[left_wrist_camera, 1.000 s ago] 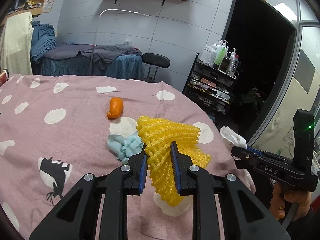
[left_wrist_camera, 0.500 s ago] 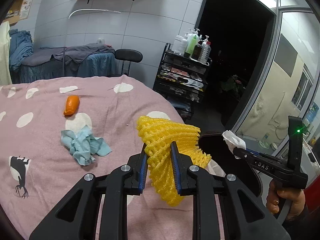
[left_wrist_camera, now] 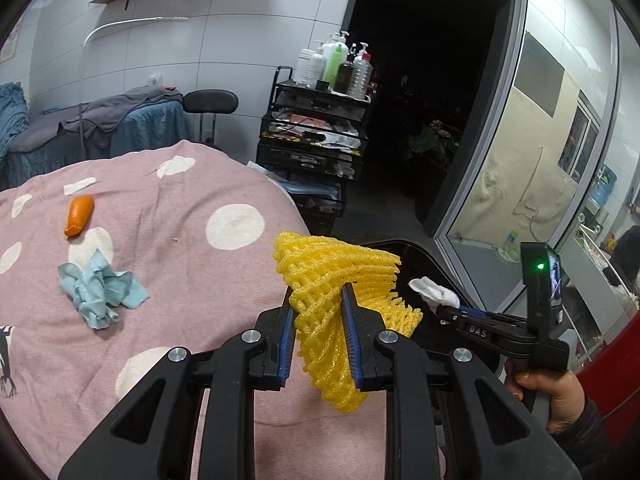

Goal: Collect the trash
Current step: 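Carry the white tissue to the black bin and release it with the right tool, then lower the yellow foam net into the black bin and open the left tool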

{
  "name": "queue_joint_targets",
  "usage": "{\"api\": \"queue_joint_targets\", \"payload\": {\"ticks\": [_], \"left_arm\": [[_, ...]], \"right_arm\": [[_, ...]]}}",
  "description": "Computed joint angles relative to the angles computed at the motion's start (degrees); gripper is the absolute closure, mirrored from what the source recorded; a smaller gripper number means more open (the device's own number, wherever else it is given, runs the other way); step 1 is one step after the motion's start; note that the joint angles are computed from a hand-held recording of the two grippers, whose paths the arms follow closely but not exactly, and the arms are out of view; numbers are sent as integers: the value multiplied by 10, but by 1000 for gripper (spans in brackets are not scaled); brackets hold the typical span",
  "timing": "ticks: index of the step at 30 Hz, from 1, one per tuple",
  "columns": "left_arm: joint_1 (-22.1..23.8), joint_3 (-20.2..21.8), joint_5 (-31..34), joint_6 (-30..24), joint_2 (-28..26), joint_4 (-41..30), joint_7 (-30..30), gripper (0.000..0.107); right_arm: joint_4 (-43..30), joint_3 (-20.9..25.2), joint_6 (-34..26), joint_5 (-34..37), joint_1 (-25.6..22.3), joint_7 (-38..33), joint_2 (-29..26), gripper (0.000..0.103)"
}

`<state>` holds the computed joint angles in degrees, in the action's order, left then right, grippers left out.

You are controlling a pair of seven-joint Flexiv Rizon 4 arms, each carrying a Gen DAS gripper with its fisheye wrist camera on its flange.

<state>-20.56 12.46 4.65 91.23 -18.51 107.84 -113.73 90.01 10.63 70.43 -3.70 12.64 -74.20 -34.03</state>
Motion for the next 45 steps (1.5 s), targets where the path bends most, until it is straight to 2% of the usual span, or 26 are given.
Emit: {"api": "queue_joint_targets", "payload": {"ticks": [7,10,12,15,17,20,27,36,45], "left_arm": [[6,-24,-10,-8,-10,-10,13,85],[10,-35,-17,-10,-15,-14,21,85],[7,-35,-18,-12,-18,-18,24,85],[14,-48,-25,-18,-25,-25,38,85],[20,-58,-32,-19,-29,-27,49,85],[29,-74,-44,-26,-36,-35,68,85],[32,-92,-61,-57,-60,-71,106,85],[30,-109,-68,-109,-97,-132,141,85],[22,-115,-69,-175,-142,-206,161,85]], "right_arm": [[-9,-7,-19,2,-1,12,-20,76],[-9,-16,-24,-6,4,23,-26,69],[-5,-14,-21,-6,3,23,-27,56],[0,-14,-12,-6,0,24,-28,43],[7,-18,-4,-11,2,26,-26,39],[15,-19,8,-16,1,26,-21,29],[30,-17,31,-16,-6,32,-7,27],[63,-58,88,-42,-1,89,21,26],[62,-58,94,-52,-25,114,27,26]]}}
